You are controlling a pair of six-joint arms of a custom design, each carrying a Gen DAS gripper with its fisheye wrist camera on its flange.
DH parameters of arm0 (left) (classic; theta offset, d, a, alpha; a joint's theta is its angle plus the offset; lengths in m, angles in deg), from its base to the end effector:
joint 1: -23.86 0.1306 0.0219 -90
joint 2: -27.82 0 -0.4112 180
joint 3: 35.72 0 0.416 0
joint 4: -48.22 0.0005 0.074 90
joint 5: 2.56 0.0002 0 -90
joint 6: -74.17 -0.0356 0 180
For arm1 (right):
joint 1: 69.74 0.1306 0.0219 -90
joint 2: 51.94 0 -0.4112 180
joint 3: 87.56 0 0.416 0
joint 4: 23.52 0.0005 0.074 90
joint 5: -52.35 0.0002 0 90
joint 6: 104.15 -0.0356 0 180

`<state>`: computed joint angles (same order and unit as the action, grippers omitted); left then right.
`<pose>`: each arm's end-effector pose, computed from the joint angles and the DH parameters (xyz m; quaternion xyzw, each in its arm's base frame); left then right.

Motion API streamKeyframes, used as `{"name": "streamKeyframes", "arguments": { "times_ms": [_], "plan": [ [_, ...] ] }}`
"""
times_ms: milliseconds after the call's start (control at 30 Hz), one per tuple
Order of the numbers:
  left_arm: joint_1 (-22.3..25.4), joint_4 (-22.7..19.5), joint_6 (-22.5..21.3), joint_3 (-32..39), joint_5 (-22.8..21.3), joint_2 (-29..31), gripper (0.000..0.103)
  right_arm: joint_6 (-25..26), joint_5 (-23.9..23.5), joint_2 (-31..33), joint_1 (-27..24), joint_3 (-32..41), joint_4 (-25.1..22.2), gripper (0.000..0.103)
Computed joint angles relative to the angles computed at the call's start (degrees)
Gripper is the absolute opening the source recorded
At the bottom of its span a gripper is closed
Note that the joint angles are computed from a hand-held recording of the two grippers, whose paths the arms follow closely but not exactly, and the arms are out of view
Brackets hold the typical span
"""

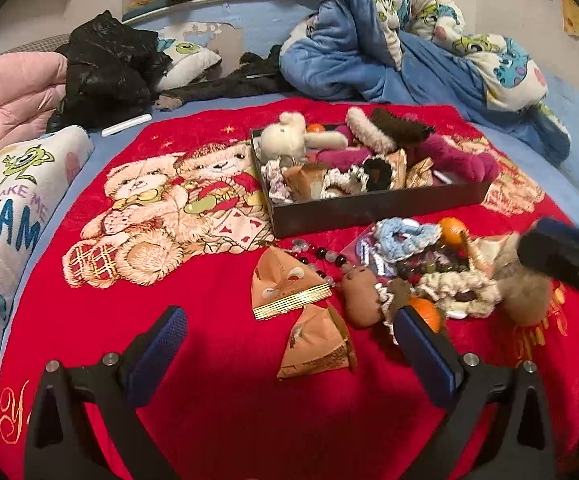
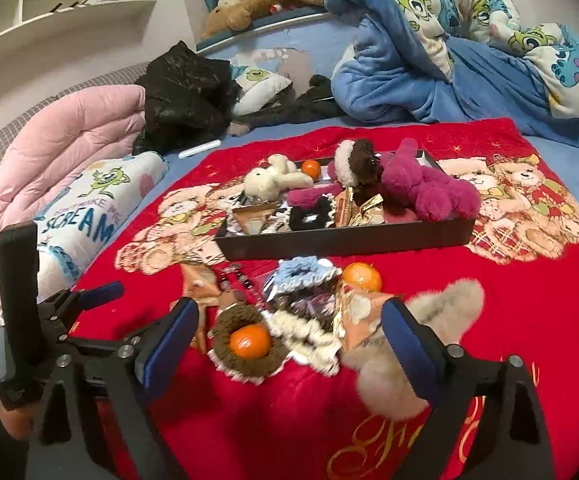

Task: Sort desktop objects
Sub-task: 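Move both tools down toward the pile of items beside the box, then close the right tool on the white lace scrunchie while the left grasps a tan paper packet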

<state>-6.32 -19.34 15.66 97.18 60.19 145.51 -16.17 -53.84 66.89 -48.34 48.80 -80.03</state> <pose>0.5947 -0.3276 0.5201 -0.0865 0.9189 0.0307 0.3836 0.6491 0.2645 0.5479 -0.2102 0.8706 0.2110 0.3917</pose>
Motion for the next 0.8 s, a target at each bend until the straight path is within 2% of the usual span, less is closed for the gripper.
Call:
{"name": "streamKeyframes", "arguments": {
  "times_ms": [167,267,433,600,800],
  "plan": [
    [0.6,1.2,0.9,-2.9,1.3,-0.5,0.103,2.5,0.5,5.9,0.1,8.3,-4.3,0.083],
    [1.0,2.0,1.9,-4.6,2.5,-0.8,0.103,3.5,0.0,5.4,0.1,5.8,-3.9,0.08],
    [1.8,0.9,3.6,-4.4,5.1,0.1,0.103,4.1,0.2,5.6,-0.1,3.9,-5.1,0.075],
    [2.1,0.3,4.3,-4.3,6.1,0.4,0.103,4.0,-0.6,5.4,-0.3,2.8,-3.8,0.072],
    [2.1,-2.1,4.3,-2.4,6.1,1.8,0.103,3.2,-1.7,4.7,-0.8,1.8,-3.9,0.052]
  ]
}}
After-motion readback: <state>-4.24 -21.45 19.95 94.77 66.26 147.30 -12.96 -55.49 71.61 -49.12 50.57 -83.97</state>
